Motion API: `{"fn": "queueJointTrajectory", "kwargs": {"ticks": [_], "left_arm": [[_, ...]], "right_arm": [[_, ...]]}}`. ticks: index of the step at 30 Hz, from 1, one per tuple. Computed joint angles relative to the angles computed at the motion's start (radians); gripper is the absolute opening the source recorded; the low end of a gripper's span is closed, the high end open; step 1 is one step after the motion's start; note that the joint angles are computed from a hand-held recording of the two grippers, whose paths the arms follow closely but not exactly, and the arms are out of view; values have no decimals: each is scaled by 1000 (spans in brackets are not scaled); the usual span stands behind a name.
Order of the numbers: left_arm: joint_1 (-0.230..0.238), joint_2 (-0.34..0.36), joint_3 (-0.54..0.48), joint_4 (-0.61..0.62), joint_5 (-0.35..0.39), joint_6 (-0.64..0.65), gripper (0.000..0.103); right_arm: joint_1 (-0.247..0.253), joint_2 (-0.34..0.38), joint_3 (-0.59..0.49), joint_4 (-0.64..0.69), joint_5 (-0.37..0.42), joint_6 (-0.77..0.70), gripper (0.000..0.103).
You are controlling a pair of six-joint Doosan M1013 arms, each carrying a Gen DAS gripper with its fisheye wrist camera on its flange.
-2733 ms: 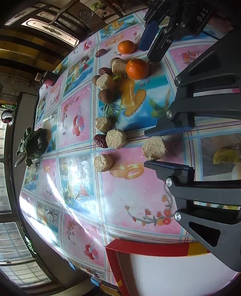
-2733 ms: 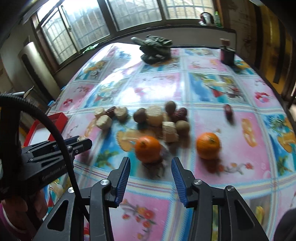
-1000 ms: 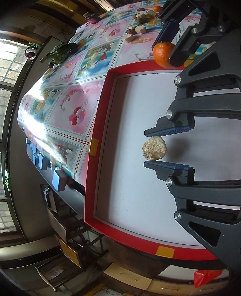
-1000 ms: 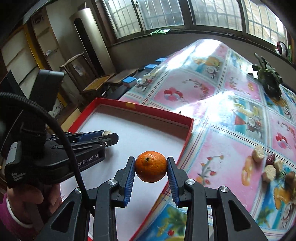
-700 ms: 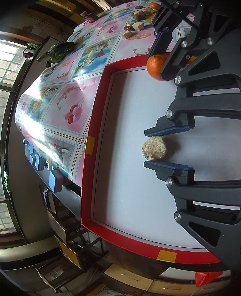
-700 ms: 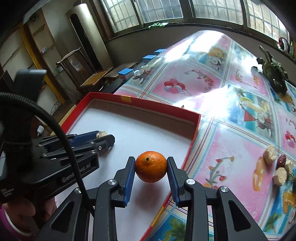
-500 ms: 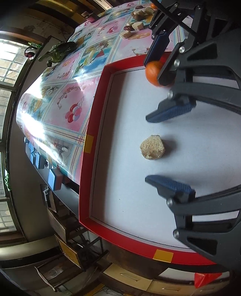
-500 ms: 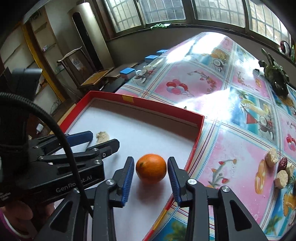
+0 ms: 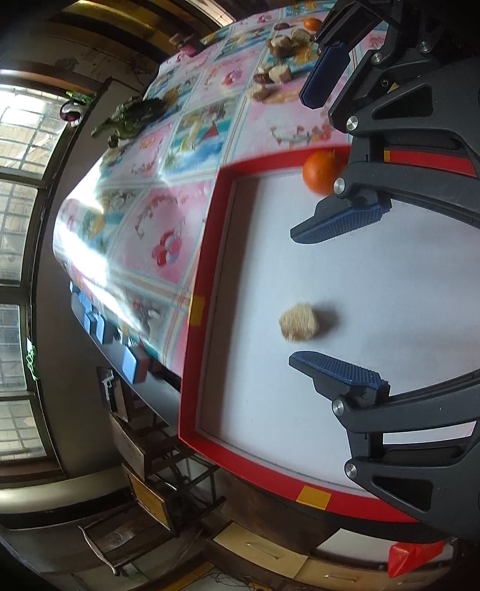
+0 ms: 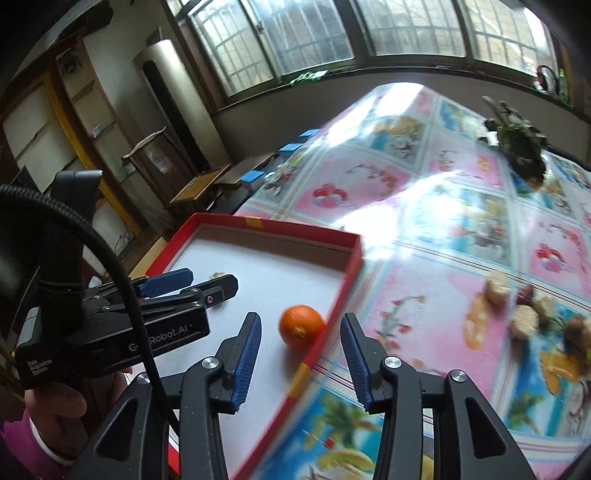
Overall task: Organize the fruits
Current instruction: 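Carry the rice cake and orange into the red tray and open both tools, then move both open tools back to the food pile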
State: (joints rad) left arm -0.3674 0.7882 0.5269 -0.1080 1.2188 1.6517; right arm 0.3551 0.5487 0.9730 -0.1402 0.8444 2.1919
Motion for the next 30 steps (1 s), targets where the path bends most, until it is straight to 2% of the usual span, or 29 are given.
{"fn": "queueJointTrajectory", "kwargs": {"ticks": [4, 14, 21, 30], "left_arm": [[-19, -28, 41, -28, -27, 23, 61], [-77, -67, 99, -99, -29, 97, 61], [-112, -71, 106, -131, -5, 121, 61], [-149, -37, 62, -152, 65, 128, 61]], "right_arm": [[0, -50, 70, -73, -15, 87, 43], [-14, -186, 260, -237, -22, 292, 45], [-25, -271, 380, -330, 5, 406, 46], [-53, -335, 475, -355, 13, 487, 46]]}}
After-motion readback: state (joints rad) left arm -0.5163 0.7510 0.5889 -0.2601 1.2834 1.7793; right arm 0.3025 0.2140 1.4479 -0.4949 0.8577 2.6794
